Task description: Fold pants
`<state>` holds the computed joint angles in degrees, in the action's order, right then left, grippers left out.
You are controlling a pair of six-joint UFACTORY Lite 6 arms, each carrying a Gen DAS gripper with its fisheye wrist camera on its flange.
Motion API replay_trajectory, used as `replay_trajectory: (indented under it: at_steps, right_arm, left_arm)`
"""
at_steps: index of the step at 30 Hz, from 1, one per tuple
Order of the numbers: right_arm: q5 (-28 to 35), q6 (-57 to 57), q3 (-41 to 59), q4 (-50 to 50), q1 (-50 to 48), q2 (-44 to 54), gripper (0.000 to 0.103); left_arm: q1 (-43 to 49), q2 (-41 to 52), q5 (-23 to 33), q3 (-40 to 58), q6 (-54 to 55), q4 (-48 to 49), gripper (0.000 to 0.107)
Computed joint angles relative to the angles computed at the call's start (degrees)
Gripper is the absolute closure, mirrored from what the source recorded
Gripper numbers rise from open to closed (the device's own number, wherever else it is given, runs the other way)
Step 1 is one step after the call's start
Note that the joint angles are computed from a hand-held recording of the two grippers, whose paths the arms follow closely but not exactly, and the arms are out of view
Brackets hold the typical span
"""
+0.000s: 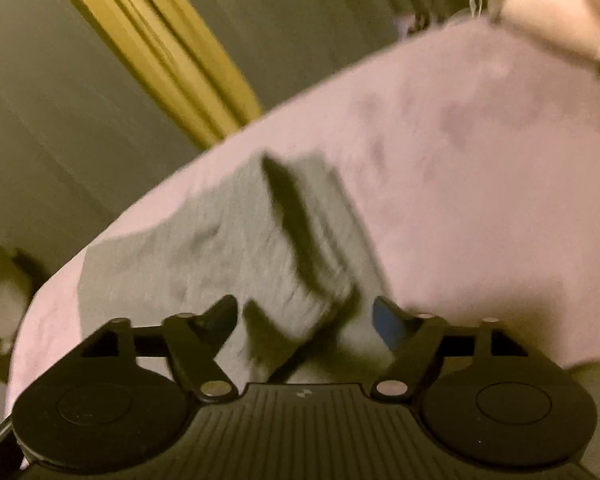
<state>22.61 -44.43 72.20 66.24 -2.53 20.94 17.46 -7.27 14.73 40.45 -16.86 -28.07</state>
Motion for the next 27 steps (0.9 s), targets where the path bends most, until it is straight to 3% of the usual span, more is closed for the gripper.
replay_trajectory:
  at_steps: [3,6,9,14,22,24,27]
  right_arm:
    - [3.1,-5.0,1.6,3.2,-2.2,-0.1,0.017]
    - [6.1,-7.1,2.5,4.3,-3.0,1.2,0.017]
    - [5.2,-8.7,4.8,4.0,-1.6,4.2,0.018]
    - [4.0,0.4,13.4,-6.5,1.5,10.0,0.025]
    - [6.7,5.6,22.7,-9.2,3.1,19.5,0.030]
    - [3.3,-0.2,18.6,-5.8,4.1,16.4,0.049]
    - [-0.9,-9.3,12.1,0.2,5.8,10.2,0.068]
  left_arm:
    - [0.4,0.5,0.5,0.3,1.6,-1.8,0.009]
    - [0.3,0.5,1.0,0.7,0.7,-0.7,0.009]
    - [0.7,0.6,1.2,0.8,2.3,-2.0,0.009]
    - [0.4,1.5,1.5,1.5,0.9,-0.3,0.009]
    - [0.7,1.8,1.5,1.4,4.1,-3.4,0.009]
    - [1.0,1.9,1.5,1.3,5.8,-5.1,0.009]
    - [1.3,1.9,1.6,1.1,7.7,-7.0,0.009]
